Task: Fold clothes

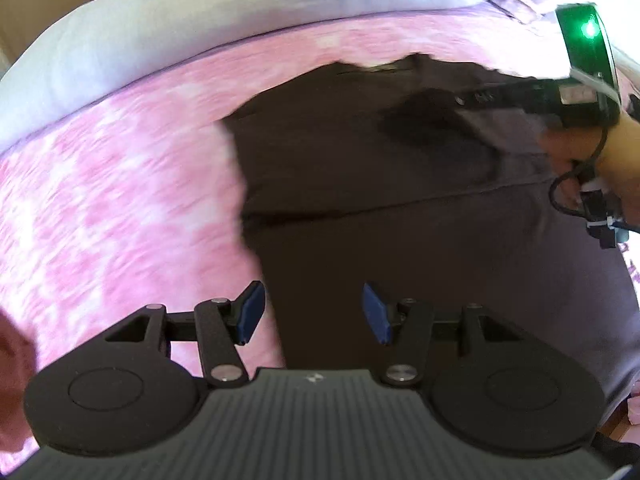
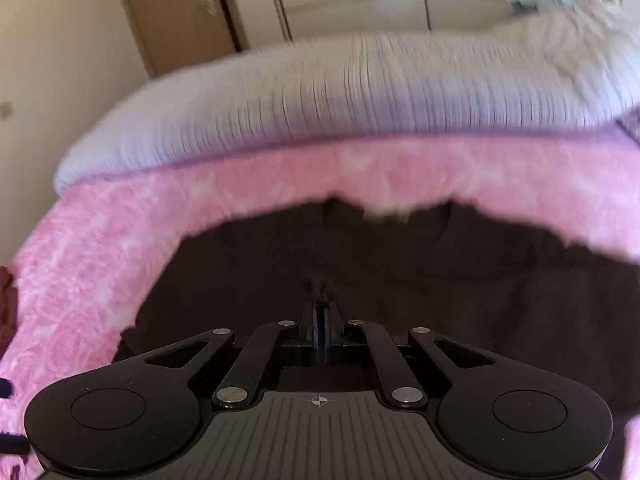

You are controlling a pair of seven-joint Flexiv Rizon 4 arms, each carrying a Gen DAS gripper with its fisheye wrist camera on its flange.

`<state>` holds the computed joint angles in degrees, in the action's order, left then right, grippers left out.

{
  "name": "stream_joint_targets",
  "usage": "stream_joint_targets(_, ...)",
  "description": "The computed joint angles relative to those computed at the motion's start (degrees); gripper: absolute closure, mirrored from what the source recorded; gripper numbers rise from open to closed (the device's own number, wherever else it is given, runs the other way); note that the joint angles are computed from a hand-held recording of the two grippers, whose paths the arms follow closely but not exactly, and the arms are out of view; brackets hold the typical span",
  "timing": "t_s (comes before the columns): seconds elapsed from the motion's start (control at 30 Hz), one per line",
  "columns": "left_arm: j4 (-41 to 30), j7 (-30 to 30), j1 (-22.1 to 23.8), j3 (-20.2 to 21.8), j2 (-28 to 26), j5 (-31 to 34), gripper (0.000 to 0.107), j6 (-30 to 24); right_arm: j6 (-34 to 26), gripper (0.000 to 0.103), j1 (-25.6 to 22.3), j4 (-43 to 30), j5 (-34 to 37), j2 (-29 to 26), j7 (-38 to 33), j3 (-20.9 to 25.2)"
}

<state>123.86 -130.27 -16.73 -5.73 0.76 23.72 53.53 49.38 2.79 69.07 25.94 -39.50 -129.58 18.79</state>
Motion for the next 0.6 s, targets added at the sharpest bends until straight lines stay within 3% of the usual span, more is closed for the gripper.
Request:
stream_joint_targets(0.13, 5.6, 0.7, 2.2, 2.1, 5.6, -0.6, 0.057, -0.8, 4.6, 0.101, 3.5, 1.3, -2.7, 0.5, 4.1, -1.7)
stream_joint_targets(0.23, 7.7, 0.1, 4.4, 1.9, 7.4, -0.5, 0.057, -0.8, 6.4, 0.101, 3.1, 1.8, -1.2, 1.4, 4.2, 0.8)
stream_joint_targets(0.37, 8.0, -1.0, 6.2, 1.0, 6.3, -0.7, 0.057, 1.2, 2.1, 0.101, 4.3, 2.5, -2.4, 1.0, 1.6, 2.0)
stream_joint_targets(0.5, 6.8, -3.0, 6.8, 0.6, 4.2, -0.4, 0.057, 4.7, 2.7, 0.101, 5.9, 3.5, -2.3, 1.2, 3.2, 1.5)
stream_joint_targets(0.6, 5.7, -2.4, 6.2, 0.6, 2.7, -0.8, 0.057, 6.2, 2.5, 0.101, 5.7, 3.1, -1.4, 1.0, 0.6, 3.0)
